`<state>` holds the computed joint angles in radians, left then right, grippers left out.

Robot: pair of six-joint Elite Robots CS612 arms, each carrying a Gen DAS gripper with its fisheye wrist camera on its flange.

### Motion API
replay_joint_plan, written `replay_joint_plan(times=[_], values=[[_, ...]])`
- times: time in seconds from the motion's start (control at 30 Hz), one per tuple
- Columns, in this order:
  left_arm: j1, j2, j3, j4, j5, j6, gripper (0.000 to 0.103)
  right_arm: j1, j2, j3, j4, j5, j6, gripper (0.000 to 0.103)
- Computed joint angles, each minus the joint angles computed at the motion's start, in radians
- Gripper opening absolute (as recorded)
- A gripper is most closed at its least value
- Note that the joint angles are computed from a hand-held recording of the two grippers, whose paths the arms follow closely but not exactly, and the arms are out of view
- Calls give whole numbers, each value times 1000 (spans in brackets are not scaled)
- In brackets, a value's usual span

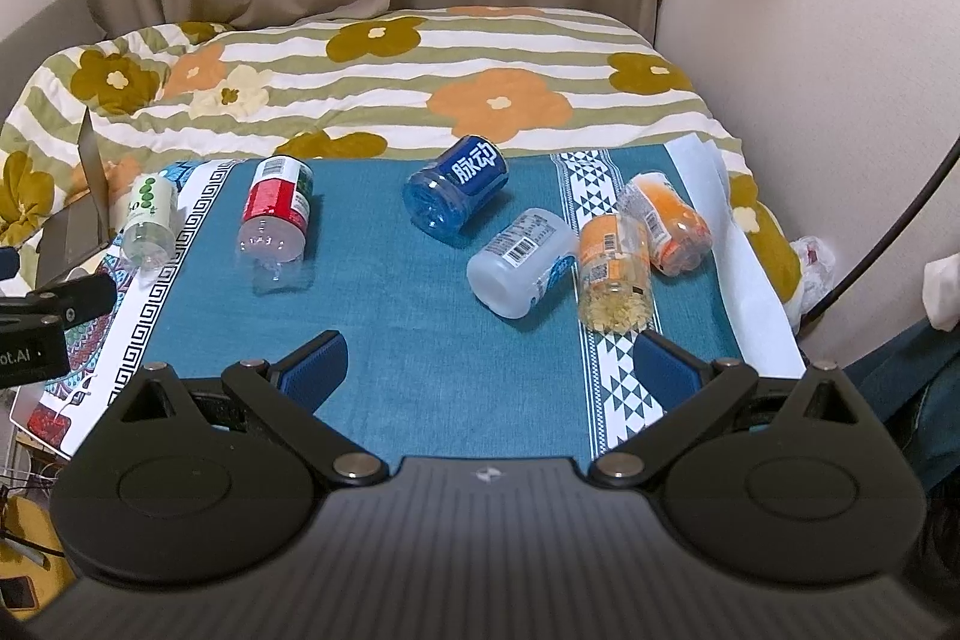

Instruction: Flip cup upright

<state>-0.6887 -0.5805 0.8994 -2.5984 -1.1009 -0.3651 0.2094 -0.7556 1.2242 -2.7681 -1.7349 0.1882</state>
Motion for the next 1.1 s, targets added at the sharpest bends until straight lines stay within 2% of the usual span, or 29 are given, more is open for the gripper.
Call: replay_joint_plan(times=[0.27, 0.43, 0.83, 1.1], values=[[-11, 26, -52, 67, 9, -41, 98, -30, 1, 5, 20, 17, -25, 103], [-20, 56, -114, 162, 22, -87, 98, -62, 24, -17, 37, 43, -46, 103], [-31, 156, -304, 381, 42, -215, 98, -120, 150, -195, 135, 82, -115, 103], [-28, 220, -431, 537, 36, -290, 98, -140, 232, -322, 252, 155, -108, 103]])
